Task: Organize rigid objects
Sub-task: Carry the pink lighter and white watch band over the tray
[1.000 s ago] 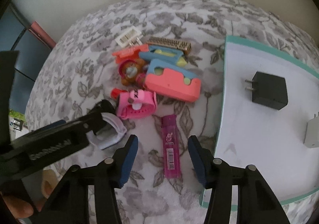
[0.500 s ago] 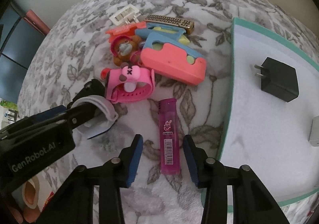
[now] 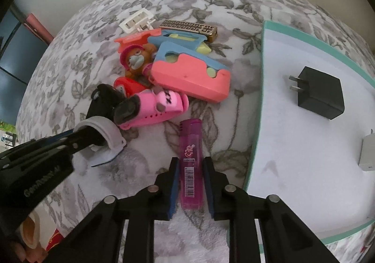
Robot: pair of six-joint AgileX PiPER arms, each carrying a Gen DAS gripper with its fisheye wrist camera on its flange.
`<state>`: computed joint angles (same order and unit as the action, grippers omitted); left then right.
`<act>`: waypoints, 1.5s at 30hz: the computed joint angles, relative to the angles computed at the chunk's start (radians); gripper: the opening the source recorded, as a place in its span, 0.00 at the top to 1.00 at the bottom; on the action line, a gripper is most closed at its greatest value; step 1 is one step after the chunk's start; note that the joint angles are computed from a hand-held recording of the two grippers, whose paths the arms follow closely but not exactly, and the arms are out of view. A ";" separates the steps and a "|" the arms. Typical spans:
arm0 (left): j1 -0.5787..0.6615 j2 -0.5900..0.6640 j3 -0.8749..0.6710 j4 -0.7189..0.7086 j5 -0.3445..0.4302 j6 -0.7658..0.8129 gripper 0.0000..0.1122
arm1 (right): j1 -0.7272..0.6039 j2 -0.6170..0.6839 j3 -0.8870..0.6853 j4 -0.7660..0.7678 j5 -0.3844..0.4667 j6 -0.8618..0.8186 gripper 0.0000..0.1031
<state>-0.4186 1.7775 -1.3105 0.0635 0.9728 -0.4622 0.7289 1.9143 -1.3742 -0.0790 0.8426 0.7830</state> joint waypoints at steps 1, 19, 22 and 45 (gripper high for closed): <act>0.001 -0.005 0.003 -0.005 -0.008 0.007 0.87 | -0.001 -0.002 0.001 0.003 0.000 0.000 0.80; 0.020 -0.123 0.019 -0.043 -0.084 0.035 0.89 | -0.001 -0.131 0.047 -0.013 -0.050 0.033 0.82; 0.015 -0.143 0.014 -0.044 -0.095 0.035 0.89 | -0.003 -0.181 0.072 -0.038 -0.064 0.061 0.88; -0.047 -0.165 -0.028 -0.130 -0.134 0.079 0.89 | 0.015 -0.395 0.115 -0.325 0.090 0.294 0.88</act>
<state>-0.4657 1.6120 -1.3384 -0.0666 0.8388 -0.3834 0.7440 1.5195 -1.2589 -0.4038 0.9322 1.0773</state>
